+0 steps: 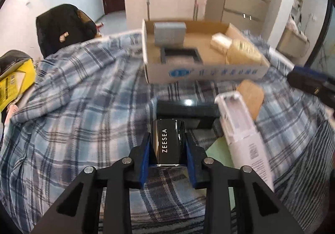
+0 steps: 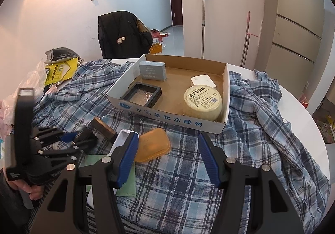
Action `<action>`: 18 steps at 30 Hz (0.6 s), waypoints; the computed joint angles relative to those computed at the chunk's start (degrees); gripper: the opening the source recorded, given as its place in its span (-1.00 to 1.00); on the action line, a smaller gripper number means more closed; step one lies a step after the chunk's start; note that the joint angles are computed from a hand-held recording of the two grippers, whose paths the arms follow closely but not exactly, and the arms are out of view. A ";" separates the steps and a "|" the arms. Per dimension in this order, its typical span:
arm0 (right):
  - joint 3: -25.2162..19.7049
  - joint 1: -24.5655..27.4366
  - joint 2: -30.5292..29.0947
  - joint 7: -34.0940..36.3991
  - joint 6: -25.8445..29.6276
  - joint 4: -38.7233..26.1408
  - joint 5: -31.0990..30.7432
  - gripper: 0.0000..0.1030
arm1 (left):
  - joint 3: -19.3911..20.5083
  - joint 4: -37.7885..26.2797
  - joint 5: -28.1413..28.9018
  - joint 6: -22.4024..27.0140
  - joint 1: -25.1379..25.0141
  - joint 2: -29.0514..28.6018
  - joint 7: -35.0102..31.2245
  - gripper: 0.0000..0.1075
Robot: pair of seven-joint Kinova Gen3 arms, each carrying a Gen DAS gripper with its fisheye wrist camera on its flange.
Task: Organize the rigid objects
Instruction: 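Grasp the orange translucent soap bar with the right gripper while the left holds the ZEESEA box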
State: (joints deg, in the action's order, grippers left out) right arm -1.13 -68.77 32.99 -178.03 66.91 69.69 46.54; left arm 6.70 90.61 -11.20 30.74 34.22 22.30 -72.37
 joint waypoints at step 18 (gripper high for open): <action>-2.76 4.49 10.55 31.29 8.25 -14.09 -10.82 0.37 | -10.18 9.46 -13.56 -14.78 9.43 -6.10 17.36 -0.41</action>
State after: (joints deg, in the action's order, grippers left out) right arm -3.89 -64.27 43.54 -146.74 75.16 55.59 35.72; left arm -3.48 100.07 -24.75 15.97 43.65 16.20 -55.01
